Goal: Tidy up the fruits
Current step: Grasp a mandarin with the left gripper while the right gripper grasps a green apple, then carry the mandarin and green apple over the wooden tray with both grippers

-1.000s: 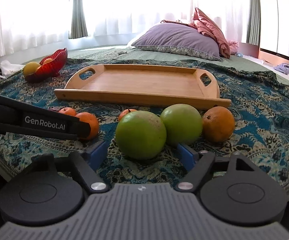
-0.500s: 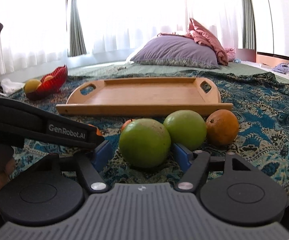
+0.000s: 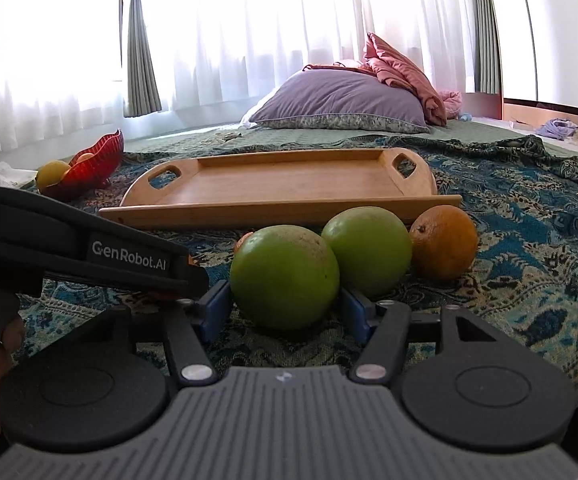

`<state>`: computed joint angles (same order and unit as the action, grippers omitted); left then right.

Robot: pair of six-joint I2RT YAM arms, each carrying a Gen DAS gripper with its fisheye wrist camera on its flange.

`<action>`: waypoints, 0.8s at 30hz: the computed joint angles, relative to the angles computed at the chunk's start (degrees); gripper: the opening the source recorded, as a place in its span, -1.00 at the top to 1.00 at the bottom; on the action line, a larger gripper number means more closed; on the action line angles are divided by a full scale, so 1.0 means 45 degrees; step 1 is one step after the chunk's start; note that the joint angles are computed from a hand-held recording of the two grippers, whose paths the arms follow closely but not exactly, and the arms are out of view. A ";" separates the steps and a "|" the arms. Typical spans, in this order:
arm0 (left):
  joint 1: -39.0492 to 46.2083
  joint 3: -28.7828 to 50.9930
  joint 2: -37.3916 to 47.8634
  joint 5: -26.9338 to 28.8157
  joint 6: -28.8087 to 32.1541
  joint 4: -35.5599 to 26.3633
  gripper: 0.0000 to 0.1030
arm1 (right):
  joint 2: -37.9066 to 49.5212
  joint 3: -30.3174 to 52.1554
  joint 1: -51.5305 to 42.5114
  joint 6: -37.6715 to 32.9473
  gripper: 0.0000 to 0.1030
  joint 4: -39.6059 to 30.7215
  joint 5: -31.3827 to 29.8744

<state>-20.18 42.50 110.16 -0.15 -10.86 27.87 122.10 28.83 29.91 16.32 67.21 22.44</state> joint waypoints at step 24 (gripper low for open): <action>-0.0070 -0.0342 -0.1138 -0.0828 0.0968 0.0274 0.31 | 0.0733 -0.0396 -0.0203 -0.0220 -0.16 0.2152 -0.0240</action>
<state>-20.49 40.96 105.04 -3.88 -6.50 29.10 125.40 27.05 28.99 15.33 76.90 21.36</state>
